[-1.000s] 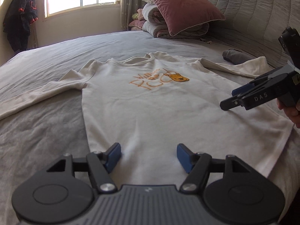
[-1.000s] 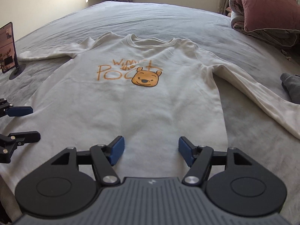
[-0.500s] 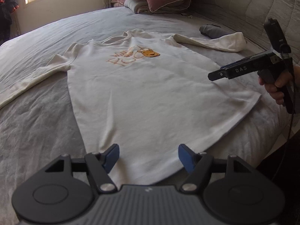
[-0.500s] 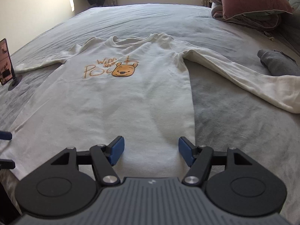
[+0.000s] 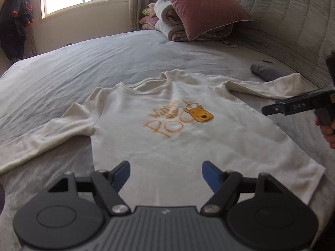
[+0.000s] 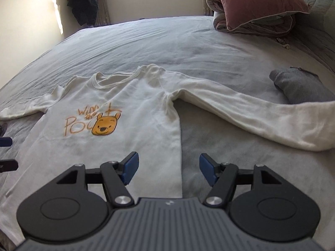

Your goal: Fold clothes

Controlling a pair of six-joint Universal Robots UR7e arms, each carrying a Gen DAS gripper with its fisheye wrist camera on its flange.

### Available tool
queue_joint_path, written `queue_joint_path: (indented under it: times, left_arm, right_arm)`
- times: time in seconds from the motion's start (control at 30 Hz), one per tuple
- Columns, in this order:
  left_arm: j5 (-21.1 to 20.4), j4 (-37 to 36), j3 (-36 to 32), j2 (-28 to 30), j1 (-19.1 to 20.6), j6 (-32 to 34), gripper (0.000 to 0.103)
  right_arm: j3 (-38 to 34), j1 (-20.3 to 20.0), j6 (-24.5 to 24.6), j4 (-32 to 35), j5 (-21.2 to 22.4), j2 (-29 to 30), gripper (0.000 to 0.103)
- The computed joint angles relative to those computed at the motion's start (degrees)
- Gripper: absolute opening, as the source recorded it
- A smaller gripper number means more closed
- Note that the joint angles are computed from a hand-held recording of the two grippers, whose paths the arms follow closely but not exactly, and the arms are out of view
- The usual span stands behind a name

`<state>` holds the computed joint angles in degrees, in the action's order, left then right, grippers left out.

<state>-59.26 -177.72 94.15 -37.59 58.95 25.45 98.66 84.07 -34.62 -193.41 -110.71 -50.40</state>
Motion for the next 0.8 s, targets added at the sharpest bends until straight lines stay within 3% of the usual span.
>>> queue_joint_path:
  times: [0.33, 0.5, 0.6, 0.8]
  left_arm:
    - [2.9, 3.5, -29.0, 15.8, 6.0, 5.4, 0.077]
    - [2.9, 5.6, -45.4, 24.0, 8.1, 5.8, 0.076]
    - [2.0, 8.6, -54.8, 28.6, 9.1, 3.2, 0.067]
    - [-0.3, 14.3, -67.7, 35.2, 10.2, 1.6, 0.062]
  right_arm:
    - [-19.7, 0.0, -9.2, 5.3, 2.1, 10.8, 0.068]
    - [-31.5, -0.9, -9.5, 11.0, 4.5, 16.3, 0.068]
    - [-38.3, -1.4, -9.4, 15.1, 5.8, 19.4, 0.068]
    - [-51.6, -2.0, -7.5, 22.0, 5.5, 26.2, 0.065]
